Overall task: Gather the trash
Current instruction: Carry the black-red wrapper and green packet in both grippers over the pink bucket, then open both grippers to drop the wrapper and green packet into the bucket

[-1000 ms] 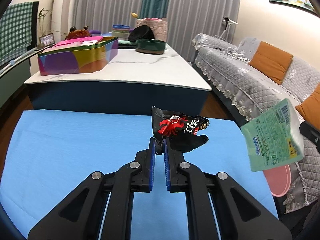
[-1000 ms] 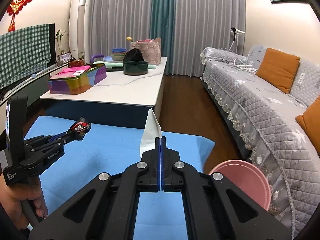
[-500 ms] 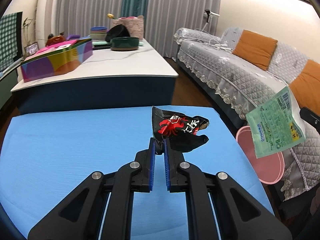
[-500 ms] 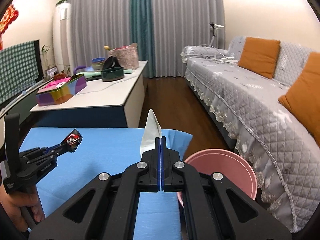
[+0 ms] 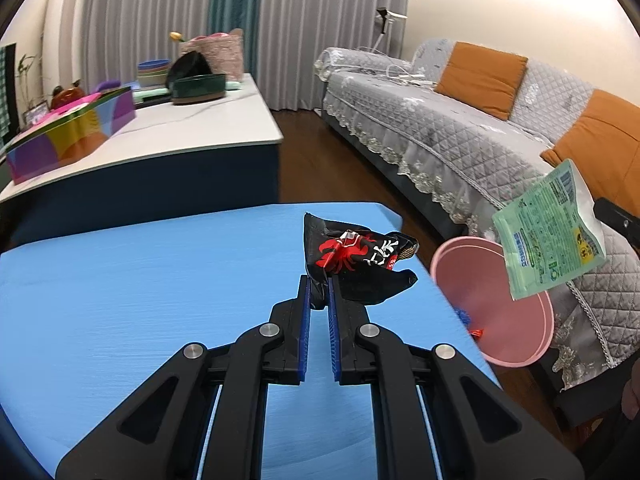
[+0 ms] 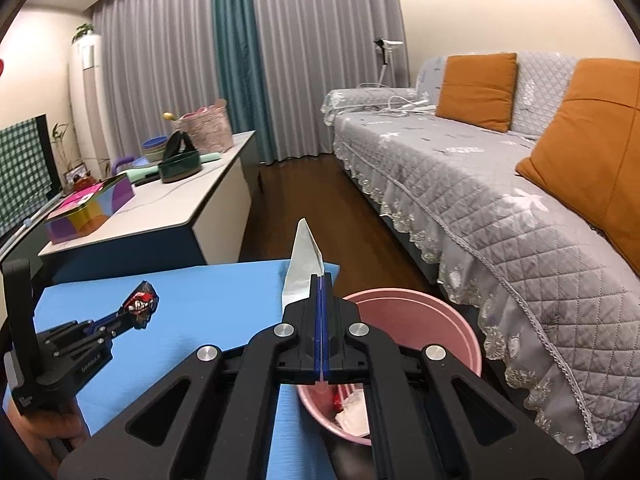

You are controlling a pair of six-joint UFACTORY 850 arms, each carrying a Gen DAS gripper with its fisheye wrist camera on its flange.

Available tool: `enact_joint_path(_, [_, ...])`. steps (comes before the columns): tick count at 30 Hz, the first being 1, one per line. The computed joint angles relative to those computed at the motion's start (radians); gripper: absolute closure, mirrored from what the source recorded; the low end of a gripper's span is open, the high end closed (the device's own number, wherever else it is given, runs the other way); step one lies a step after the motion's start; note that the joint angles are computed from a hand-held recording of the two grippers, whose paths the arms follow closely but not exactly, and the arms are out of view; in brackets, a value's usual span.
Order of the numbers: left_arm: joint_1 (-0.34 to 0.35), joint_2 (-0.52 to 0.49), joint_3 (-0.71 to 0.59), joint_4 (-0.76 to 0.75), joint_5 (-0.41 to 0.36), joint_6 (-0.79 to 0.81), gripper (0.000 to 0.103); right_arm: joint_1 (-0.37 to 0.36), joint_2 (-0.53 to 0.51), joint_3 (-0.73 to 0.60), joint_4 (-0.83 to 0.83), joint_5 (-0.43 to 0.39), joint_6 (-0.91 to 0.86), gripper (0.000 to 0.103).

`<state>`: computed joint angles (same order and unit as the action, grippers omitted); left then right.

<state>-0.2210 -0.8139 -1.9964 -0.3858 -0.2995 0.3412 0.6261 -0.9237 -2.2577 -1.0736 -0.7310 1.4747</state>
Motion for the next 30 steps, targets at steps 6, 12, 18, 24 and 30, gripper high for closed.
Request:
enact_joint_path(6, [-0.03, -0.028, -0.033, -0.032, -0.014, 0.032, 0.095, -0.019, 0.039, 0.073, -0.036, 0.002, 0.068, 0.103])
enact_joint_path(12, [-0.061, -0.063, -0.078, -0.083, -0.027, 0.09, 0.095, -0.041, 0.061, 0.119, -0.057, 0.001, 0.109, 0.103])
enact_joint_path(18, [-0.083, -0.105, -0.13, -0.148, -0.045, 0.157, 0.095, -0.058, 0.066, 0.132, -0.076, -0.005, 0.123, 0.103])
enact_joint_path(24, [-0.108, -0.142, -0.177, -0.175, -0.061, 0.194, 0.095, -0.077, 0.075, 0.155, -0.078, 0.013, 0.145, 0.103])
enact_joint_path(30, [-0.131, -0.196, -0.254, -0.163, -0.1, 0.188, 0.095, -0.091, 0.064, 0.149, -0.048, 0.018, 0.118, 0.103])
